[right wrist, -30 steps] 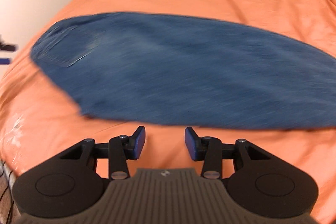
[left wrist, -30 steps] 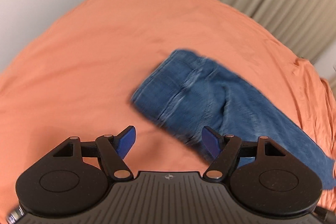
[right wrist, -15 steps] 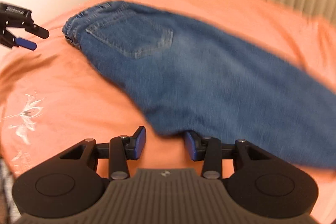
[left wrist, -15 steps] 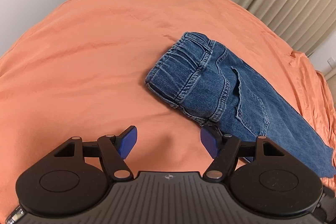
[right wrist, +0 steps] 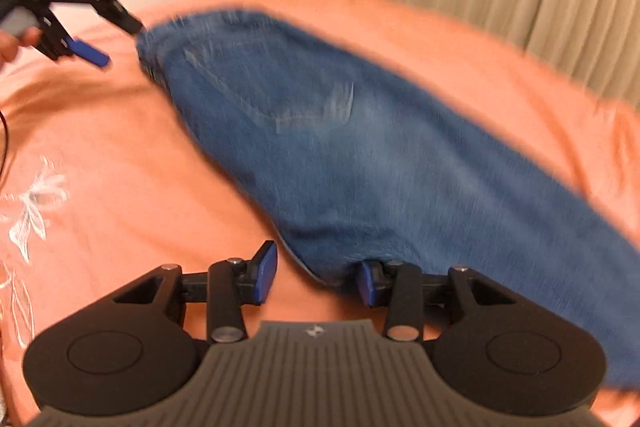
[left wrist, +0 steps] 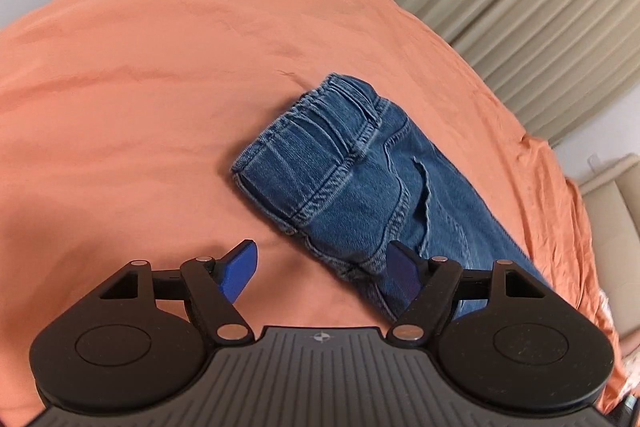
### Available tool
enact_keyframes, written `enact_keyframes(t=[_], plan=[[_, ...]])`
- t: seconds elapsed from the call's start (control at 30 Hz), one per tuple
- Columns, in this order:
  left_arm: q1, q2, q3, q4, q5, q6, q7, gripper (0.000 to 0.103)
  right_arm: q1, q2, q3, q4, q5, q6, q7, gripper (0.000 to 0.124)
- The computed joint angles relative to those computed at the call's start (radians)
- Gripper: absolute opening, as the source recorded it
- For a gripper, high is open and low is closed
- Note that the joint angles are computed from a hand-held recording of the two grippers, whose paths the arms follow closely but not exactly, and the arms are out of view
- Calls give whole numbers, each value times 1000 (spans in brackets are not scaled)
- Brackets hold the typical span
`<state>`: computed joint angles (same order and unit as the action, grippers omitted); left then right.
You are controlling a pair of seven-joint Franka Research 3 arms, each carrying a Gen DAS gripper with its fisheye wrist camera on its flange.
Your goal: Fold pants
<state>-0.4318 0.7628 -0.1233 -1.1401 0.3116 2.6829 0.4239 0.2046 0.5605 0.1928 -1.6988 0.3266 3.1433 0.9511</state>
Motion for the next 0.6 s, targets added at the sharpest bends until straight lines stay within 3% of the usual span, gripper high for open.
enact_keyframes(t=[0.03,0.1,0.13,0.17,0.33,0.37,0.4,0.43,0.5,0.6], plan=[[1,9,3,4,-7,15,-19,89,-1,7,3,15,-2,8,-3,40],[2,30,14,12,-24,45,-77,89,54,34,-71,83,-12,-73,53,36],[0,40,25,12,-35,62,-125,89,75,46,-106,108,-23,-124,83,20],[-4,48,40,4,-42,91,-181,89,84,61,-126,136,-37,-184,104,16],[-47,115,147,17,-12,241,-413,90,19,63,-54,138,12,-221,87,12],[-58,136,168,54,1,224,-435,83,1,62,-35,140,34,-233,83,11],[-61,157,175,95,11,199,-447,65,-14,62,-20,145,56,-244,77,11],[-58,177,167,149,13,139,-446,57,-23,59,-11,146,72,-253,71,10],[-72,209,177,271,49,-4,-425,22,-31,47,-5,152,90,-276,57,9],[-87,216,187,388,133,-126,-351,16,-102,-18,78,107,194,-280,-49,8]])
